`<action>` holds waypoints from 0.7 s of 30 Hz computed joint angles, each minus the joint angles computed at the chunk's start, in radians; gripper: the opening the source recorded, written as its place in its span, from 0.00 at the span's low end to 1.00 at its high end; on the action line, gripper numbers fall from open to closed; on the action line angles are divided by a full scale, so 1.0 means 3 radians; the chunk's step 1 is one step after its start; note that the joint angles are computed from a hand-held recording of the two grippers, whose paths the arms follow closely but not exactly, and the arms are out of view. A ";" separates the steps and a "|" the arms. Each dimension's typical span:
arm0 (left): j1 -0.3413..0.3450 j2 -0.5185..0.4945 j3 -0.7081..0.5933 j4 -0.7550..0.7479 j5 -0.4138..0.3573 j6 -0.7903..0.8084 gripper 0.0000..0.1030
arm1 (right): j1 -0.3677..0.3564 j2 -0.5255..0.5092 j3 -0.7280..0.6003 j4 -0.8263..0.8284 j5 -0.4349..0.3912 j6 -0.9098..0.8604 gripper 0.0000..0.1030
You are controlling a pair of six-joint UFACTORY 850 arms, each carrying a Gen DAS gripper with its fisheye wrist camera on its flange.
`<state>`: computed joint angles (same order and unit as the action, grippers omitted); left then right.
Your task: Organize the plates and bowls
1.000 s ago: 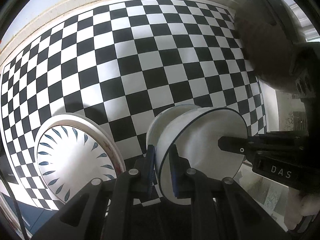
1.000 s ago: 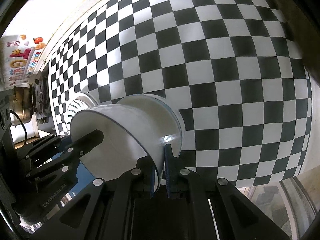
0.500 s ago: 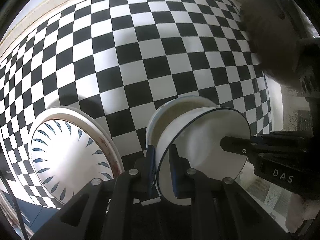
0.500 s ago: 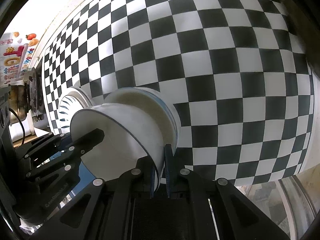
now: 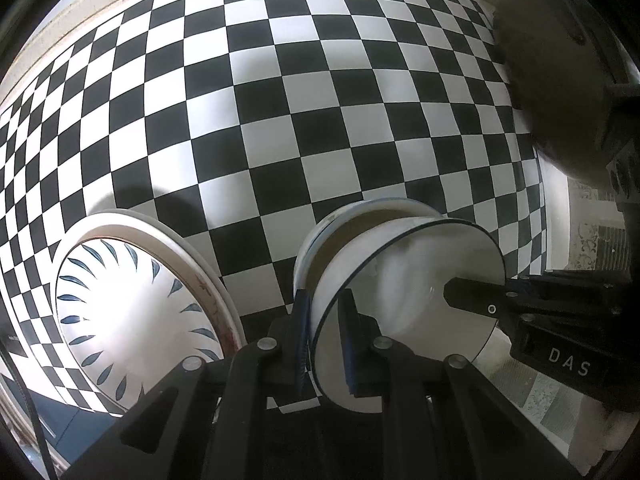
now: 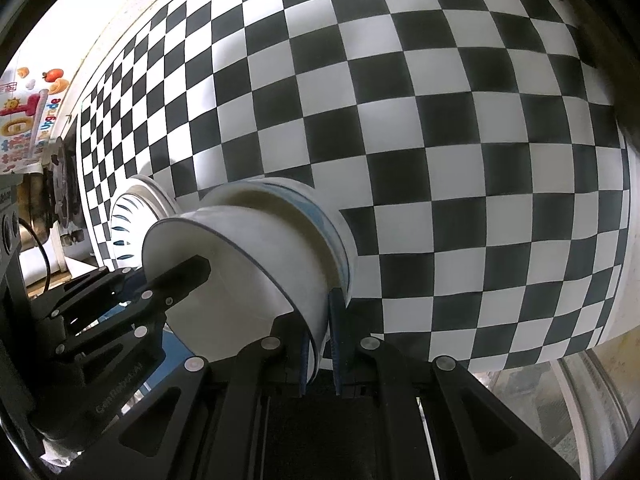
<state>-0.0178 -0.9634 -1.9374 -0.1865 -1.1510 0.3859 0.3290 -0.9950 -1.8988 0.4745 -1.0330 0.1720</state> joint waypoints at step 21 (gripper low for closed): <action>0.0011 0.0053 0.0066 0.0054 -0.0027 -0.0021 0.12 | 0.0016 0.0052 0.0029 -0.0062 -0.0063 -0.0014 0.13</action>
<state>-0.0144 -0.9475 -1.9175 -0.1702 -1.1592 0.3797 0.3337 -0.9793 -1.8903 0.4561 -1.0518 0.1678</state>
